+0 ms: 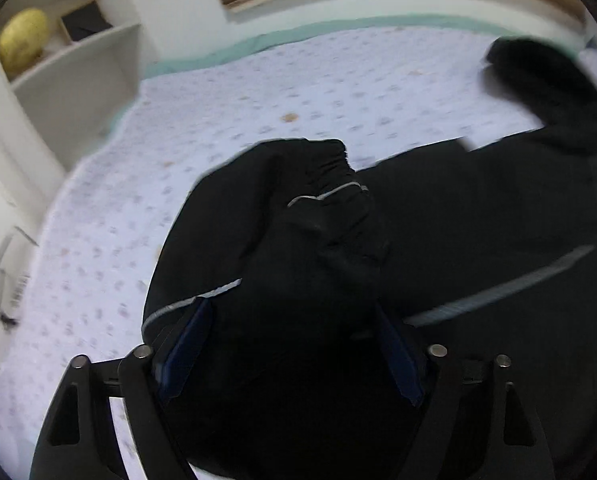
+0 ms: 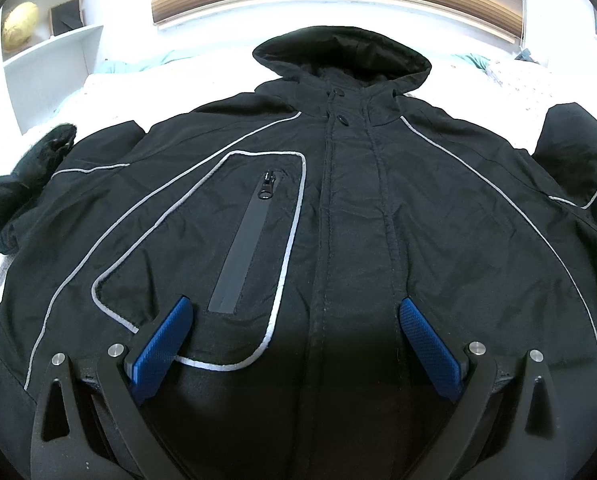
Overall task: Fold large clothes
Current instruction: 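Carry the held sleeve across the jacket body toward the right gripper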
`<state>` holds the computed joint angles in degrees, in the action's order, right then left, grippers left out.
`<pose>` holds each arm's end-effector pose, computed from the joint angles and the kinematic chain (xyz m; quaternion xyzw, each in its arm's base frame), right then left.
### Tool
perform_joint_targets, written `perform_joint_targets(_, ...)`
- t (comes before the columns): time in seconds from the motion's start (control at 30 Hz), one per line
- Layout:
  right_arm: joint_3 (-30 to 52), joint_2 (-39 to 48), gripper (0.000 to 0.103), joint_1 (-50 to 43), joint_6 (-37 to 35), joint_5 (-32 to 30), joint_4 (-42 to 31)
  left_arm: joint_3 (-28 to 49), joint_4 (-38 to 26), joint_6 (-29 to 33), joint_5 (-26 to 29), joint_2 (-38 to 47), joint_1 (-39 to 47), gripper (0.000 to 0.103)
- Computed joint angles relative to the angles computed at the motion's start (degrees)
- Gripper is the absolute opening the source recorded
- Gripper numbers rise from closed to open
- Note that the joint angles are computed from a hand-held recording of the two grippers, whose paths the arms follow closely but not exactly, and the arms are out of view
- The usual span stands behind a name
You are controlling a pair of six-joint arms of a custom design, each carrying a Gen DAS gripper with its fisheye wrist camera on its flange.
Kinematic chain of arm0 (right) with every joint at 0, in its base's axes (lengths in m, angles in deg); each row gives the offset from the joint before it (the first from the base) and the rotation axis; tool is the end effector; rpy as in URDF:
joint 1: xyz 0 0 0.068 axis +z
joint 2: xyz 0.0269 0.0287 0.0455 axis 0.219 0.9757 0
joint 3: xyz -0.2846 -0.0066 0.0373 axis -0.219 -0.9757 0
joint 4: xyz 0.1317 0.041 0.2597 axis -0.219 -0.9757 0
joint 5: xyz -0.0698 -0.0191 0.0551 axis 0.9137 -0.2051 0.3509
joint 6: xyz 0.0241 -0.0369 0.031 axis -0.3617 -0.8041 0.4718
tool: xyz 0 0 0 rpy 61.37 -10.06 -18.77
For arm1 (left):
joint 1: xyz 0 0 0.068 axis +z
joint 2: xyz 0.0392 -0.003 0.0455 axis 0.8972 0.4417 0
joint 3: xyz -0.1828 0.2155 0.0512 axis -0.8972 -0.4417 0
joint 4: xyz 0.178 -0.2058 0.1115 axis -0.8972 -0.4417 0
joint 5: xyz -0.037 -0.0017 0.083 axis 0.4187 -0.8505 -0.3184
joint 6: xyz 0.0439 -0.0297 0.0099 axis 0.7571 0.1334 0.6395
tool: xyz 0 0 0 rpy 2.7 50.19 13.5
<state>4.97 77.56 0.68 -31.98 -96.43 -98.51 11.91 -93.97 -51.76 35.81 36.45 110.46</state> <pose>0.3281 -0.0478 0.2657 -0.3302 0.8603 0.1556 0.3558 0.1251 0.1430 0.2299 -0.2808 0.8829 0.2708 0.2613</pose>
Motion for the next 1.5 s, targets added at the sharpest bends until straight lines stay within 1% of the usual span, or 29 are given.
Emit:
perform_joint_targets(0.03, 0.1, 0.1, 0.103, 0.0, 0.0, -0.1, 0.0, 0.0, 1.1, 0.4, 0.8, 0.9, 0.5, 0.039)
perform_joint_targets(0.07, 0.1, 0.2, 0.103, 0.0, 0.0, -0.1, -0.1, 0.5, 0.7, 0.2, 1.6, 1.5, 0.8, 0.032)
perform_joint_targets(0.1, 0.1, 0.2, 0.103, 0.0, 0.0, -0.1, 0.0, 1.2, 0.0, -0.1, 2.2, 1.1, 0.9, 0.022)
perform_joint_targets(0.17, 0.2, 0.4, 0.103, 0.0, 0.1, -0.2, -0.1, 2.8, -2.9, -0.1, 4.6, -1.9, 1.0, 0.018)
perform_joint_targets(0.3, 0.2, 0.4, 0.103, 0.0, 0.3, -0.5, -0.2, 9.9, -14.7, -2.8, 15.3, -11.1, -0.5, 0.017)
perform_joint_targets(0.33, 0.3, 0.4, 0.103, 0.0, 0.3, -0.4, -0.2, 12.5, -17.6, -4.6, 17.4, -12.5, -2.9, 0.017)
perform_joint_targets(0.37, 0.2, 0.4, 0.103, 0.0, 0.3, -0.4, -0.2, 14.7, -19.5, -7.0, 17.4, -13.4, -6.9, 0.017)
perform_joint_targets(0.4, 0.2, 0.4, 0.103, 0.0, 0.3, -0.4, -0.2, 16.4, -20.7, -9.8, 16.3, -14.0, -11.4, 0.017)
perform_joint_targets(0.43, 0.3, 0.5, 0.103, 0.0, 0.3, -0.5, -0.3, 18.4, -21.7, -13.8, 14.5, -14.0, -18.1, 0.017)
perform_joint_targets(0.5, 0.3, 0.4, 0.103, 0.0, 0.4, -0.5, -0.3, 20.4, -22.1, -21.1, 9.5, -13.0, -31.2, 0.017)
perform_joint_targets(0.53, 0.4, 0.5, 0.103, 0.0, 0.4, -0.6, -0.5, 20.7, -21.8, -24.8, 6.8, -12.5, -37.9, 0.017)
perform_joint_targets(0.57, 0.4, 0.4, 0.103, 0.1, 0.7, -0.6, -0.4, 20.6, -20.4, -28.4, 5.3, -10.9, -44.7, 0.017)
perform_joint_targets(0.6, 0.3, 0.4, 0.103, 0.1, 0.8, -0.7, -0.5, 20.1, -18.7, -30.9, 4.1, -9.3, -49.5, 0.017)
perform_joint_targets(0.67, 0.5, 0.6, 0.103, 0.0, 1.1, -1.0, -0.7, 18.6, -15.2, -34.0, 1.2, -4.8, -56.1, 0.017)
perform_joint_targets(0.7, 0.6, 0.7, 0.103, -0.1, 1.2, -1.2, -0.8, 17.6, -13.6, -34.8, 0.4, -2.4, -57.4, 0.017)
perform_joint_targets(0.73, 0.8, 0.9, 0.103, -0.1, 1.3, -1.5, -1.1, 16.3, -11.8, -35.5, 0.6, 0.2, -57.7, 0.017)
perform_joint_targets(0.8, 1.1, 1.1, 0.103, -0.3, 1.4, -2.1, -1.5, 12.8, -6.8, -36.2, 5.0, 6.0, -55.1, 0.017)
perform_joint_targets(0.87, 1.2, 1.2, 0.103, -0.5, 1.5, -2.5, -1.8, 9.5, -2.6, -36.2, 12.0, 11.1, -51.1, 0.019)
perform_joint_targets(0.9, 1.3, 1.3, 0.103, -0.6, 1.4, -2.7, -1.9, 7.9, -0.5, -36.7, 15.3, 14.0, -49.5, 0.021)
perform_joint_targets(0.97, 1.3, 1.2, 0.103, -0.7, 1.4, -3.0, -2.0, 4.2, 4.1, -37.1, 17.8, 13.2, -48.4, 0.023)
perform_joint_targets(1.0, 1.4, 1.4, 0.103, -0.8, 1.4, -3.2, -2.1, 3.8, 4.8, -37.9, 18.7, 12.5, -48.6, 0.026)
perform_joint_targets(1.03, 1.5, 1.5, 0.103, -0.8, 1.4, -3.3, -2.2, 3.5, 5.0, -38.1, 21.6, 11.6, -47.1, 0.032)
perform_joint_targets(1.17, 2.1, 1.7, 0.103, -1.2, 1.3, -3.9, -2.9, 3.3, 2.6, -39.4, 31.1, 6.9, -42.2, 0.042)
perform_joint_targets(1.27, 4.1, 2.8, 0.103, -2.5, 1.1, -5.9, -5.6, 3.5, -0.6, -40.5, 37.0, -1.4, -42.0, 0.048)
perform_joint_targets(1.3, 5.2, 3.4, 0.103, -2.9, 0.8, -6.4, -7.3, 3.2, -3.3, -39.6, 38.8, -5.4, -41.1, 0.055)
perform_joint_targets(1.33, 7.2, 4.4, 0.103, -3.6, 0.5, -7.2, -10.0, 4.5, -5.5, -40.2, 37.9, -7.8, -42.8, 0.061)
perform_joint_targets(1.43, 13.6, 7.0, 0.103, -4.8, -2.1, -9.0, -19.5, 7.5, -13.9, -37.8, 37.2, -16.2, -41.9, 0.061)
perform_joint_targets(1.47, 15.6, 7.5, 0.103, -4.7, -2.8, -9.1, -22.2, 8.8, -17.7, -37.1, 35.4, -20.0, -41.1, 0.061)
perform_joint_targets(1.5, 17.6, 7.8, 0.103, -4.2, -2.9, -8.9, -24.3, 10.1, -21.4, -35.7, 35.8, -22.7, -38.6, 0.061)
